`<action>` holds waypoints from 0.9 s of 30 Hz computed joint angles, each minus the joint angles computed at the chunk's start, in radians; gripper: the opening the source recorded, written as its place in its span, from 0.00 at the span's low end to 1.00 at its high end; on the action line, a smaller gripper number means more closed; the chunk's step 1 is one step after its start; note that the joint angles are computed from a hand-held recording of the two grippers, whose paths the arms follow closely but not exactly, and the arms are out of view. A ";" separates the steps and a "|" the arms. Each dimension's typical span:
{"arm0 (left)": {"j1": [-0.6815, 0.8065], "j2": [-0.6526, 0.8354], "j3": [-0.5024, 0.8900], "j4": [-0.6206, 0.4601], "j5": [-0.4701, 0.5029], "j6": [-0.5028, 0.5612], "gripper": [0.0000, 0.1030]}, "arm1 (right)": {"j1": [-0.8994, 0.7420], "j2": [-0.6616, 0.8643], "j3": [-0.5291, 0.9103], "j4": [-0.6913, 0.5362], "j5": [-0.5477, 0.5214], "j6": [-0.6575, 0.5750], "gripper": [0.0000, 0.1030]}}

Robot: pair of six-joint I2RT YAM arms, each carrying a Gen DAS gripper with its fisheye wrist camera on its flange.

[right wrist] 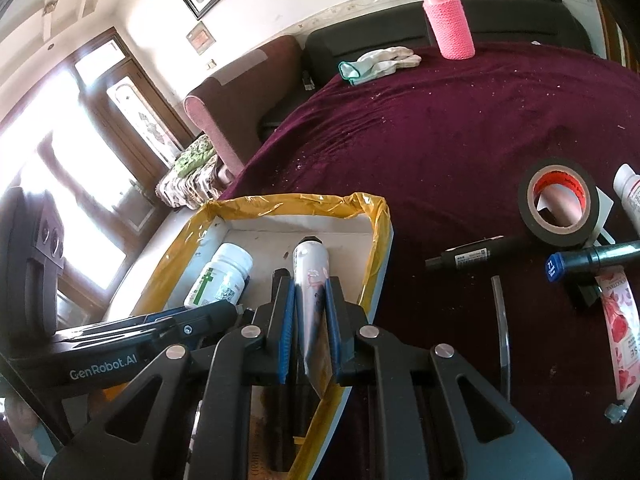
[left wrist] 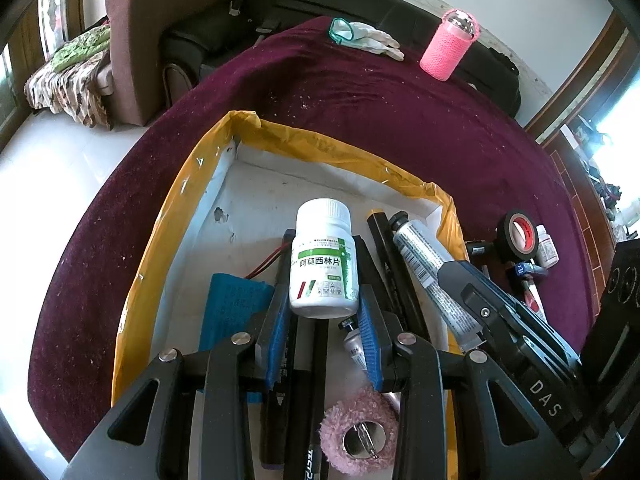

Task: Organize objects
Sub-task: 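Lower the white pill bottle with the left tool while the right tool lowers the white tube into the tray, then open both tools and move them back from the tray to the table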

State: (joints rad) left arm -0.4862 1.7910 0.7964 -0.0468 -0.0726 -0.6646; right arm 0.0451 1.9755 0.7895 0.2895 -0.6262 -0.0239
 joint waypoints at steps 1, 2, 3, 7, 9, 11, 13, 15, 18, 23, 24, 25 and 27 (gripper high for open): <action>-0.001 -0.001 0.000 0.000 0.000 0.000 0.28 | -0.001 0.000 0.001 -0.001 -0.001 0.001 0.13; 0.000 -0.002 -0.002 0.002 0.001 0.000 0.28 | -0.003 0.001 0.003 -0.003 -0.004 0.001 0.13; 0.000 -0.002 -0.002 0.002 0.001 0.000 0.28 | -0.004 0.002 0.004 -0.003 -0.006 0.003 0.14; 0.006 -0.005 -0.010 0.014 0.010 -0.014 0.28 | -0.015 0.012 0.013 -0.009 -0.024 0.014 0.14; 0.012 -0.009 -0.015 0.016 0.010 -0.029 0.30 | -0.023 0.017 0.020 -0.016 -0.041 0.017 0.17; 0.023 -0.017 -0.024 0.022 0.028 -0.045 0.32 | -0.031 0.024 0.027 -0.021 -0.066 0.020 0.23; 0.032 -0.029 -0.038 0.038 0.054 -0.059 0.39 | -0.032 0.022 0.026 -0.021 -0.085 0.019 0.29; 0.030 -0.052 -0.055 0.051 0.053 -0.076 0.43 | -0.027 0.013 0.014 -0.010 -0.089 0.012 0.38; 0.020 -0.082 -0.070 0.055 0.043 -0.084 0.48 | -0.025 -0.006 -0.012 0.023 -0.097 0.010 0.42; -0.012 -0.157 -0.107 0.048 0.021 -0.122 0.48 | -0.047 -0.014 -0.037 0.079 -0.150 0.028 0.43; -0.021 -0.172 -0.113 0.044 0.016 -0.132 0.48 | -0.056 -0.020 -0.048 0.102 -0.164 0.037 0.43; -0.038 -0.192 -0.123 0.041 0.009 -0.145 0.48 | -0.062 -0.025 -0.055 0.115 -0.176 0.042 0.44; -0.063 -0.222 -0.139 0.038 0.002 -0.161 0.48 | -0.075 -0.035 -0.062 0.105 -0.195 0.040 0.47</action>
State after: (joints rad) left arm -0.5493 1.5693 0.6573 -0.0090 -0.0704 -0.8255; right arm -0.0300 1.9400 0.7277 0.3944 -0.8208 0.0158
